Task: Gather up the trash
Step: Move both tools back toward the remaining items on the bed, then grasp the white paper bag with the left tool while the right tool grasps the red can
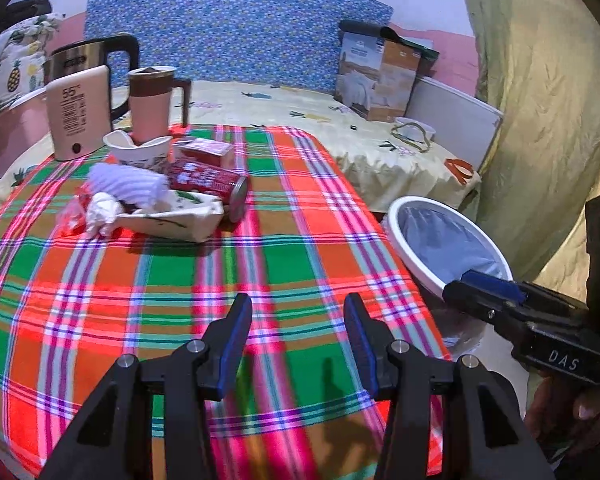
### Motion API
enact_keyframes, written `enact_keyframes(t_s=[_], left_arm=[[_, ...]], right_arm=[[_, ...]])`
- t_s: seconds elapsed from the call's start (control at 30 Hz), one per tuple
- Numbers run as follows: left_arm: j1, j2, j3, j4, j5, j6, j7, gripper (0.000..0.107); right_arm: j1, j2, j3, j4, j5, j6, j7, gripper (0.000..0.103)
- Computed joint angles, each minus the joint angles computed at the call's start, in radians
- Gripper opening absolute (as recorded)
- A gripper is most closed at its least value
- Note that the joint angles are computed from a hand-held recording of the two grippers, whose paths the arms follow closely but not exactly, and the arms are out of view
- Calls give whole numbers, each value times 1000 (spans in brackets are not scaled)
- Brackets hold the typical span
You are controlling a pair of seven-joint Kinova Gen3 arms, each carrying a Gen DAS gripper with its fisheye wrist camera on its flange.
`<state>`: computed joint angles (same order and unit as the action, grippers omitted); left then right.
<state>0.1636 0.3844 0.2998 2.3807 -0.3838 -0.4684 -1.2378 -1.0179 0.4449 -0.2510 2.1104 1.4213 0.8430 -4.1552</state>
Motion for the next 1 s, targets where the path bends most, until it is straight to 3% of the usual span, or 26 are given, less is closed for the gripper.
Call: enact_keyframes(t_s=[0.2,0.33,0.63,1.0], left_arm=[[-43,7,-16,-6,-7,-4,14,50],[-85,22,-12,-26,-24,8,40,50],[-198,82,56,-105,-94,47,164,50],[-255,182,141,-247,-67,156,279,49]], right_arm=[[35,13,3,-22,46,-66,33,49],[45,21,9,-42,46,-78,67,58],[65,40,44,-88,6,-110,156,58],[103,61,70,-124,62,-154,188,58]])
